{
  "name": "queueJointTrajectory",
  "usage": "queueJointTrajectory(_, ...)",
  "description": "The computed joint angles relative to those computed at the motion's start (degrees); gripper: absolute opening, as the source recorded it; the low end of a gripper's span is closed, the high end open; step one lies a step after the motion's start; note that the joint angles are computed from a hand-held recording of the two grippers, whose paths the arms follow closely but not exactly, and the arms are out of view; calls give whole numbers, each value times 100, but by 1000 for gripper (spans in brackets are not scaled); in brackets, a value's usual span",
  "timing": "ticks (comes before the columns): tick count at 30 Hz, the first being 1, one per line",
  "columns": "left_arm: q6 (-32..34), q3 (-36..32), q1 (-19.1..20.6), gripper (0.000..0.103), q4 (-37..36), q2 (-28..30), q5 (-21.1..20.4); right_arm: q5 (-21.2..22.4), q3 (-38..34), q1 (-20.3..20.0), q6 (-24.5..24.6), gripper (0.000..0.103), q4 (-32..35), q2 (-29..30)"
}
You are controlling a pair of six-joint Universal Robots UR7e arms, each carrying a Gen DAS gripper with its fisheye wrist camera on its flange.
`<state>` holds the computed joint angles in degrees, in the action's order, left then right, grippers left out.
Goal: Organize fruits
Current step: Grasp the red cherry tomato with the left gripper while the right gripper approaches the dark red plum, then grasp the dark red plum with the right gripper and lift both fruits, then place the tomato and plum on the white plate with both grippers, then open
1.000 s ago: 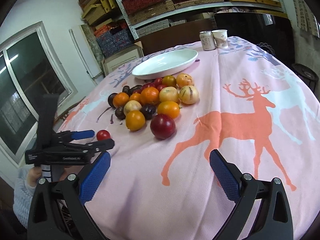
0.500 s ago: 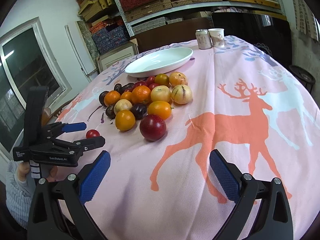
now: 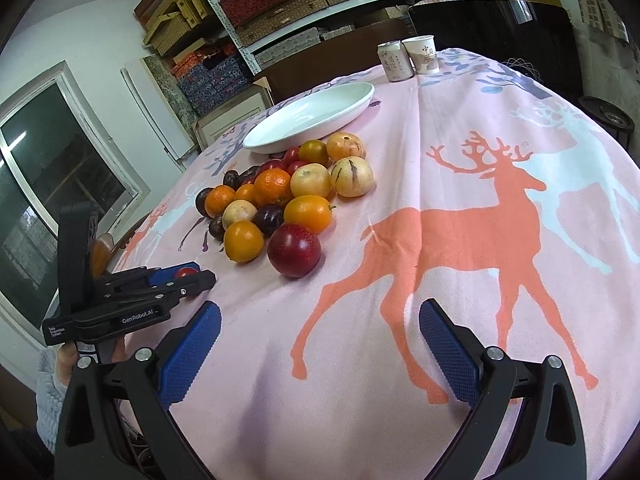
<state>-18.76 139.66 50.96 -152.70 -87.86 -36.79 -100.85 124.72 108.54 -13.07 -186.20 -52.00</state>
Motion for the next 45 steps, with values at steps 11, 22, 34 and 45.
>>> queueJointTrajectory(11, -136, 311, -95, 30, 80, -433, -35, -687, -553, 486, -662, 99, 72, 485)
queueJointTrajectory(22, 186, 398, 72, 29, -508, -521, -394, -792, -1419, 463, -433, 40, 1217, 991)
queueJointTrajectory(34, 338, -60, 164, 28, -220, -619, -515, -339, -1493, 534, -667, 39, 1471, 697)
queueJointTrajectory(45, 1776, -2863, 1067, 28, -927, 1348, -288, -726, -4576, 560, -690, 39, 2197, 2263)
